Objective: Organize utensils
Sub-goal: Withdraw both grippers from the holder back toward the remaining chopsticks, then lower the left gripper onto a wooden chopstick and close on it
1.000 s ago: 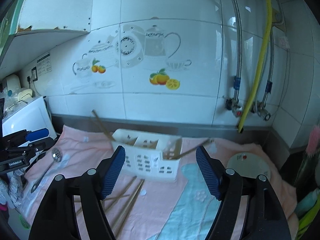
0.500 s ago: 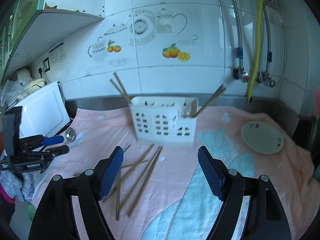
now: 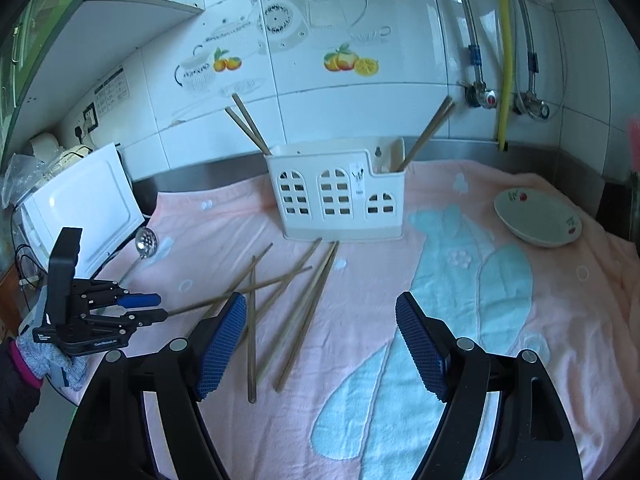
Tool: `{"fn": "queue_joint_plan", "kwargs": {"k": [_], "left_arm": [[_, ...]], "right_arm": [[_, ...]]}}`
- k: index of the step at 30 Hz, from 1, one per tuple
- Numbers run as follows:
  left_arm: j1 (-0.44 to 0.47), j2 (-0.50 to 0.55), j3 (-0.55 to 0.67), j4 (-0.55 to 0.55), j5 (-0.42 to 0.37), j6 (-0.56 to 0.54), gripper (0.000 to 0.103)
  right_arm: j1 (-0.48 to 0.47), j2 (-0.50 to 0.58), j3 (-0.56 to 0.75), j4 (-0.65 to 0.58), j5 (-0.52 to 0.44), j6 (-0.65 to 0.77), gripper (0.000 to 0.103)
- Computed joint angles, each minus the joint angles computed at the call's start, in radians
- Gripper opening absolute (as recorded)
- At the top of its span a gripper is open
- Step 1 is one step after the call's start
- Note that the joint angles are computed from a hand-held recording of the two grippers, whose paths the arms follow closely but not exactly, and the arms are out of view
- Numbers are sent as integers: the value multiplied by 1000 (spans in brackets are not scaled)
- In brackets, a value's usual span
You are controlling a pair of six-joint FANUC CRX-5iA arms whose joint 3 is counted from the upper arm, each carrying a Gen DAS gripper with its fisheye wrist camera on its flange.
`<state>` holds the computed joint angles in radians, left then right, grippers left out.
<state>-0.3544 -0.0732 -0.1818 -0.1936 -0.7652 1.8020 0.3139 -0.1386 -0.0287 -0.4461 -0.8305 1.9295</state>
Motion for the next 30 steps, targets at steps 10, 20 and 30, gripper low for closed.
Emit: {"fn": "queue_joint_plan", "kwargs": {"k": [10, 20, 30], "left_arm": [[20, 33, 3, 15, 3, -36, 16], [-11, 41, 18, -34, -6, -26, 8], [-51, 25, 30, -82, -7, 24, 6]], "right_arm": [[41, 6, -18, 34, 1, -32, 74], [68, -4, -44, 42, 3, -24, 73], [98, -18, -78, 44, 1, 0, 67]]}}
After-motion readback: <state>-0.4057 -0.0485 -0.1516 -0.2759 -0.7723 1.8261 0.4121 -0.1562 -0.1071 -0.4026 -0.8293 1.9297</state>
